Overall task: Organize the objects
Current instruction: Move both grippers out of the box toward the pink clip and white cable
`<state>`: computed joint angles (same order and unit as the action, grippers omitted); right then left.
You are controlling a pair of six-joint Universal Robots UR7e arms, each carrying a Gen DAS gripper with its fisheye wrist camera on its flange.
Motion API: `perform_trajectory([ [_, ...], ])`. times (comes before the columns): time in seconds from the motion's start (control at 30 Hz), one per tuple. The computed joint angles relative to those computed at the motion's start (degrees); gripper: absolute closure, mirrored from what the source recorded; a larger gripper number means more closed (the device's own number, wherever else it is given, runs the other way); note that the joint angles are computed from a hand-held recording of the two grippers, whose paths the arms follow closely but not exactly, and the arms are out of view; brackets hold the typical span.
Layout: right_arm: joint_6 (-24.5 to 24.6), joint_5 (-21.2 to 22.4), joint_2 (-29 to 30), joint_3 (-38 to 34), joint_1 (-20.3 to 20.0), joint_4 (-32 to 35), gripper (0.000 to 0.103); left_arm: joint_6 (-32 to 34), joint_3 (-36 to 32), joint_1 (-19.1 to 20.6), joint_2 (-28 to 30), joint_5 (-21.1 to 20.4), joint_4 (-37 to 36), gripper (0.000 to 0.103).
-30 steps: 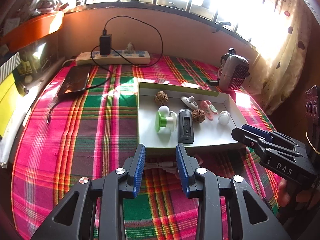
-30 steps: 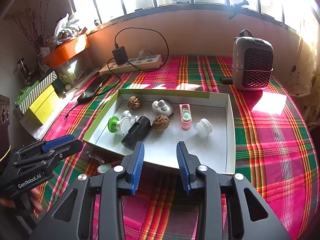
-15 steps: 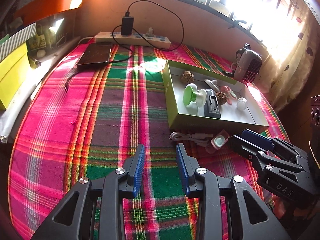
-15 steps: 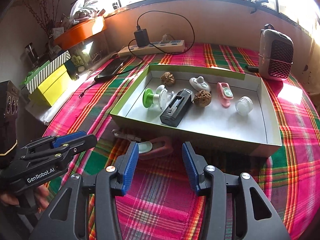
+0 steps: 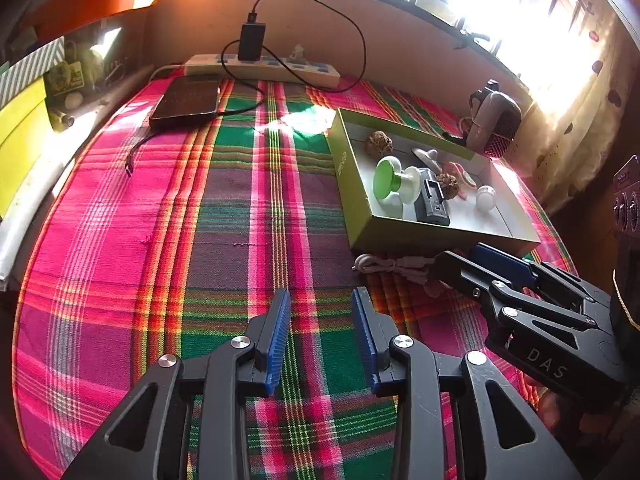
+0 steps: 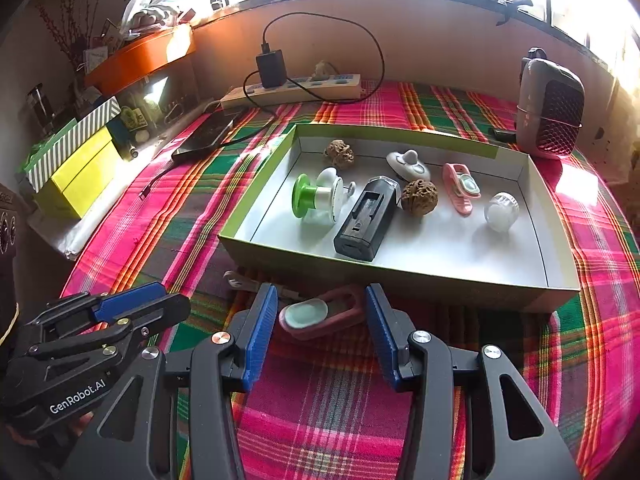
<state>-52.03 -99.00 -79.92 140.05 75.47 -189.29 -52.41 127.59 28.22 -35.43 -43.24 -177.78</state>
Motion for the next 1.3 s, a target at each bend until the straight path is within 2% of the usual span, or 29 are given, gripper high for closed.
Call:
perform_trajectory([
  [0.07,0.01,-1.20,0.71,-0.02,0.23,-1.28,0.056,1.42,-0.26,0.46,0.10,-0.44,-0.63,0.073],
  [0.13,-0.14,-2.36,1.07,0.06,0.50,-2.25,0.049,2.11,-0.65,0.98,0.19,-0.59,-0.56,0.073],
  [0.37,-0.49,-3.79,0.34,0.96,0.05,-3.98,0.044,5.23,-1.67,2.44,0.65,-1.94,-2.16,0.073],
  [0.77,-2.62,-8.09,-0.64,2.57,0.15,-8.76,0.043,10.39,-2.96,4.61,1.15,-4.30,-6.09,0.073],
  [0.83,-2.25,-7.17,-1.19,2.65,-0.16,-8.53,0.043,11.02,-3.33,4.97,1.44,-5.13,-6.45,0.073],
  [0.93,-1.37,-3.90,-3.05,2.40,-0.85,-3.82,0.043,11.96,-3.55,5.09,1.82,-6.02,-7.00,0.073],
  [1.3,-2.46,-9.27,1.47,0.28,0.03,-5.21,0.043,16.45,-4.26,5.00,2.95,-10.21,-9.46,0.073],
])
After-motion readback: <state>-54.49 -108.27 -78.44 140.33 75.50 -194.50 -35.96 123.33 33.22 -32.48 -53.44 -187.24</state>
